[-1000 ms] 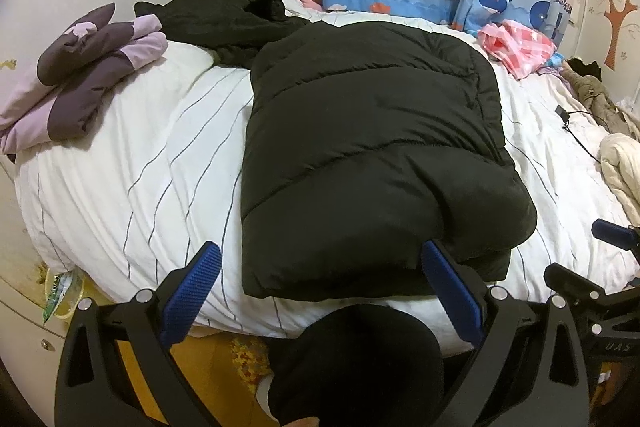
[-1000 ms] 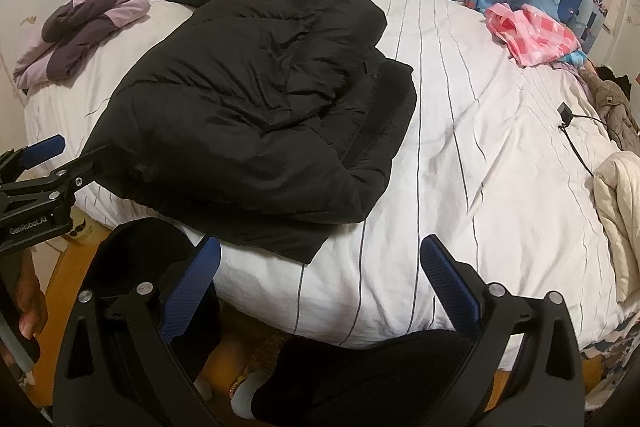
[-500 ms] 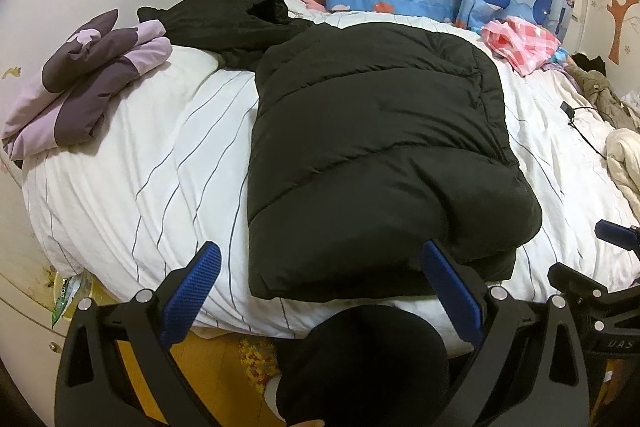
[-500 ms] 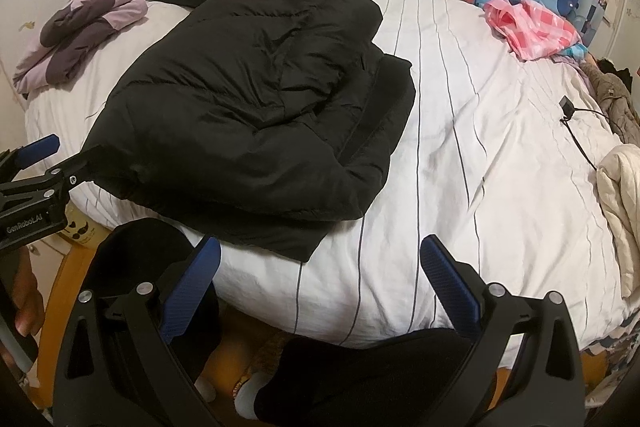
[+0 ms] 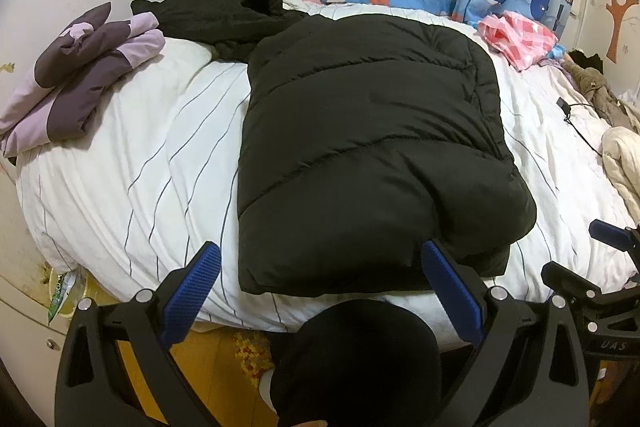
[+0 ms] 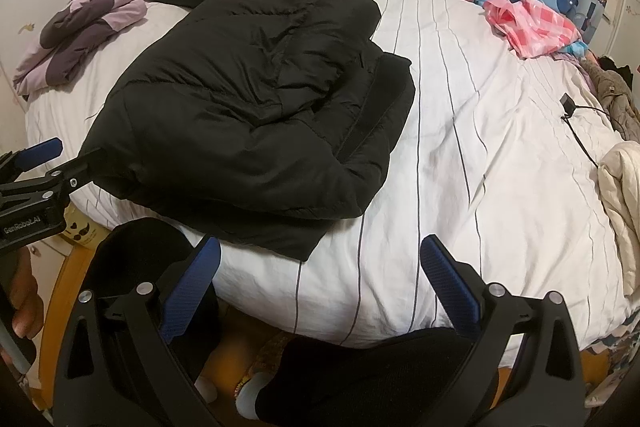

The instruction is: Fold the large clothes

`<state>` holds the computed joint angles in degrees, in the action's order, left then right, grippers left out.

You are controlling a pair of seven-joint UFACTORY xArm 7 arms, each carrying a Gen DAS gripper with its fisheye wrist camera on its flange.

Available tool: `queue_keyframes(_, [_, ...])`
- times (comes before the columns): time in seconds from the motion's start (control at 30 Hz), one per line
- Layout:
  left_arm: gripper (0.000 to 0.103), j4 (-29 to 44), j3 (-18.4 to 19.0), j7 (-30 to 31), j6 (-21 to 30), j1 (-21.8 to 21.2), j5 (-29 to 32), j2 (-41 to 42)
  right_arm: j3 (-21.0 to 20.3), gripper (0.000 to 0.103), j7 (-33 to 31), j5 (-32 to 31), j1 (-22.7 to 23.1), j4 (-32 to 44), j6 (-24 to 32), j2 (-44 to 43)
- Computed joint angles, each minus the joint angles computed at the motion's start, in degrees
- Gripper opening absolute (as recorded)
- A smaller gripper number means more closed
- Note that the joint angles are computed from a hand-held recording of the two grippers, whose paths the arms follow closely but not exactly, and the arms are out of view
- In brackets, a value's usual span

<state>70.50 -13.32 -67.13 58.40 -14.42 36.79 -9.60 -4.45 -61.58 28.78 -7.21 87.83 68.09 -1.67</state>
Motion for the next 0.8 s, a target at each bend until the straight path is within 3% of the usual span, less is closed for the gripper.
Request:
queue_keyframes(0.27, [0.096, 1.10, 0.02, -0.22, 1.95, 0.03, -0.23, 0.25, -0.05, 0.096, 0.40, 0.11, -0.16, -0.14, -0.03, 0.17])
queue_keyframes(0.4, [0.096, -1.24, -0.06, -2.40, -2.00, 0.67, 1.75, -1.77, -0.06, 0.096, 0.72, 0.11, -0.27, -0.35, 0.17, 0.23])
queue_keyframes(0.8, [0.096, 2.57, -1.05, -1.45, 5.37, -0.47, 3.28, 1.07, -0.52, 0.096, 0.05, 1.83, -0.48, -1.25, 0.06, -0.80])
